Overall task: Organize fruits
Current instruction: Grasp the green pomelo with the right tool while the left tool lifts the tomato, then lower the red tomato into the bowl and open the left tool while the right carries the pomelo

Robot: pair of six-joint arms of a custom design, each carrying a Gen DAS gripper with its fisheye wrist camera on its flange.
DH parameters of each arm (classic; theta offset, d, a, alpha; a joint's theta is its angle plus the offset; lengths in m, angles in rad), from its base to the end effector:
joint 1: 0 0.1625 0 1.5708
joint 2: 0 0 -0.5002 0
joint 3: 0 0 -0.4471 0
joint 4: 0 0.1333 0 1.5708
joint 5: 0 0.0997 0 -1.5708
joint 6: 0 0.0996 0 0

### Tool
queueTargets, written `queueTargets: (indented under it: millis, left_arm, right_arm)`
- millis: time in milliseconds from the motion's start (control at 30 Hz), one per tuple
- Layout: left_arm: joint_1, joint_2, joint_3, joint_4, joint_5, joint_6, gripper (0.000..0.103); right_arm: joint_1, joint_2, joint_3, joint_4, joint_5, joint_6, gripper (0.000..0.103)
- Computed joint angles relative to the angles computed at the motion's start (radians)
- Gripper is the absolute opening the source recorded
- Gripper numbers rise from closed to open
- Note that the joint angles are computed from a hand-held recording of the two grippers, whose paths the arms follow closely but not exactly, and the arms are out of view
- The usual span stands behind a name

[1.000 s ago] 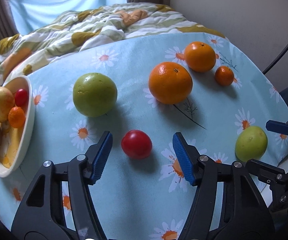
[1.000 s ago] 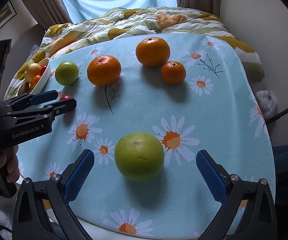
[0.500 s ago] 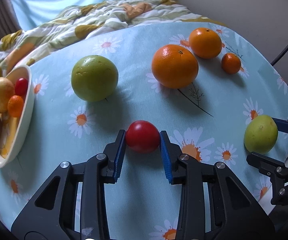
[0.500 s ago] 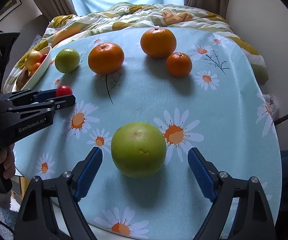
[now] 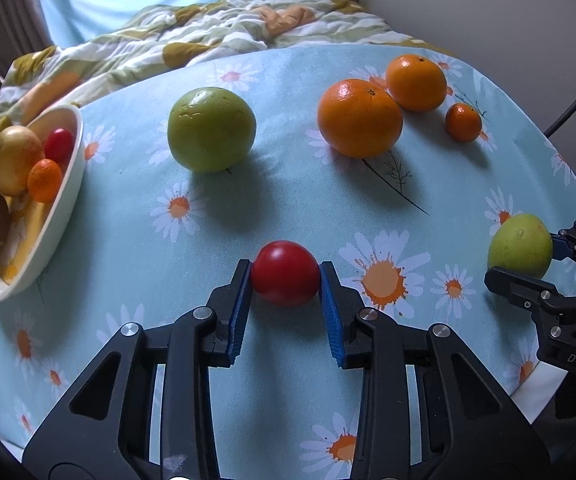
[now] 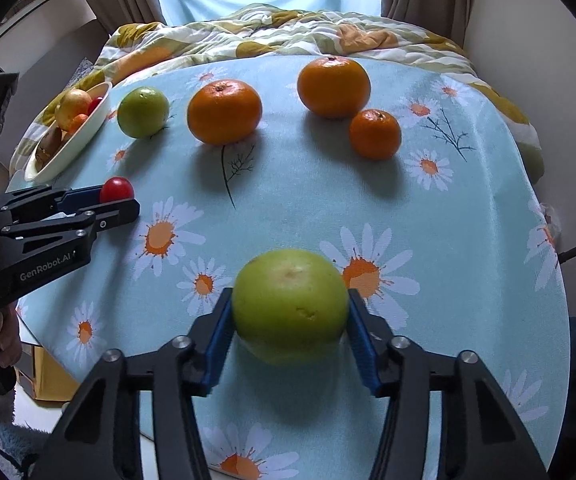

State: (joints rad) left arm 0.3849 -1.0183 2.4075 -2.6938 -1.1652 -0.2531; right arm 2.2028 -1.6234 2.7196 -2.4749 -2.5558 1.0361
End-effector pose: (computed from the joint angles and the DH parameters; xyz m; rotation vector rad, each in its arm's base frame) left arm -0.3202 -0.3159 0.0340 1.2629 2.3455 -0.0927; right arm 0.1974 -0.1844 0.1912 -0.3362 -2.2186 0.7456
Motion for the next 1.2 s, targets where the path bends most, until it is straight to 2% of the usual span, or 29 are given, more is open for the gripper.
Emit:
queueTargets:
  millis: [233, 433, 567, 700, 900, 1200]
  left_arm:
    - [-0.016, -0.055, 0.019, 0.014, 0.007, -0.048, 0.039]
    - [-0.028, -0.129, 0.019, 0.057, 0.025, -0.104, 0.039]
    - [-0.035, -0.182, 0.012, 0.101, 0.065, -0.138, 0.039]
    - [-0.03, -0.237, 0.005, 0.14, 0.101, -0.168, 0.039]
    - [0.013, -0.295, -0.018, 0.178, 0.146, -0.158, 0.039]
    - [0.135, -0.309, -0.085, 0.192, 0.158, -0.038, 0.039]
  right_arm:
    - [0.027, 0.006, -0.019, 0.021, 0.0, -0.011, 0.048]
    - [0.051, 0.016, -0.057, 0.02, -0.007, -0.067, 0.048]
    - [0.065, 0.045, -0.081, -0.049, -0.01, -0.151, 0.048]
    - [0.058, 0.09, -0.11, -0.145, 0.01, -0.286, 0.048]
    - [0.039, 0.177, -0.164, -0.286, 0.033, -0.456, 0.048]
    - [0.025, 0.313, -0.274, -0.368, 0.05, -0.52, 0.048]
